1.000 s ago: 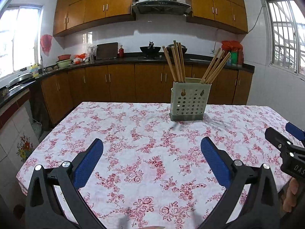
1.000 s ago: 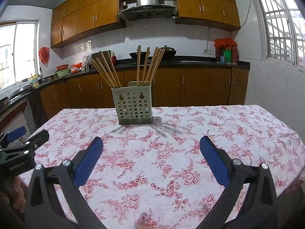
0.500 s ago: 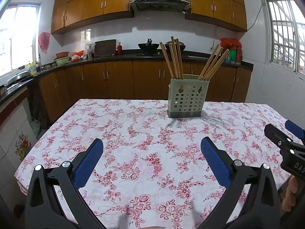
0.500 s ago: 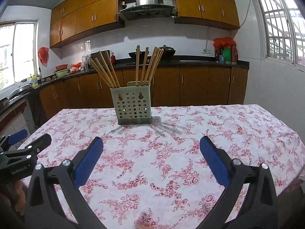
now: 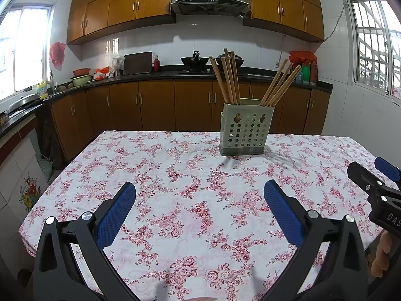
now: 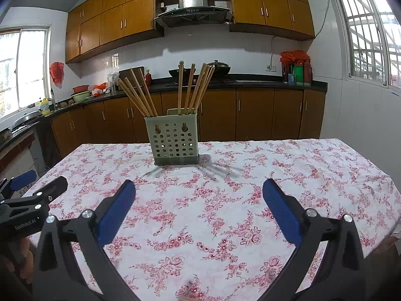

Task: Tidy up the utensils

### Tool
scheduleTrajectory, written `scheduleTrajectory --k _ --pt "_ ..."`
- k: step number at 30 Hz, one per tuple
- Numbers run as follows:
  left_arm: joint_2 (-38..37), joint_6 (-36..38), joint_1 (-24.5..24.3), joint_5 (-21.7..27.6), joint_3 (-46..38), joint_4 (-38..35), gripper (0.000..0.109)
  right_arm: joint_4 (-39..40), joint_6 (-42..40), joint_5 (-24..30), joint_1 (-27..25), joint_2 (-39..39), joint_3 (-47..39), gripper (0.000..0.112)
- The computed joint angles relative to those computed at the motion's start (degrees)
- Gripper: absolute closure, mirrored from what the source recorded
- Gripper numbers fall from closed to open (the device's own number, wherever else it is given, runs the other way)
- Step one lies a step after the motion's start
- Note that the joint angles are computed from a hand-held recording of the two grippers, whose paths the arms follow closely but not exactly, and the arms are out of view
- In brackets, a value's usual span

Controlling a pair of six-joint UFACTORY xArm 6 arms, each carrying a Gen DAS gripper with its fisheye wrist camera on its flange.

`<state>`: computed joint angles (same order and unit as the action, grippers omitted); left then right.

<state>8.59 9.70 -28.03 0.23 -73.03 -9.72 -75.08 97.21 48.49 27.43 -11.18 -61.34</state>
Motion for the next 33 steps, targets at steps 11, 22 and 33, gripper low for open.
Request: scheduleTrajectory --k 11,22,33 --pt "-0.01 -0.77 0.03 -0.02 0.03 0.73 0.007 -0.02 -0.01 -0.04 -0.04 -0.03 0.05 0.013" --pt "-0.06 -1.16 0.04 0.07 0.03 1.12 0.007 0.02 -0.05 -0.01 -0.02 0.0 0.01 0.013" --pt "-0.03 -1.44 0.06 0.03 0.03 1.38 0.007 0.07 -0.12 -0.04 -0.04 -0.06 0.05 0.013"
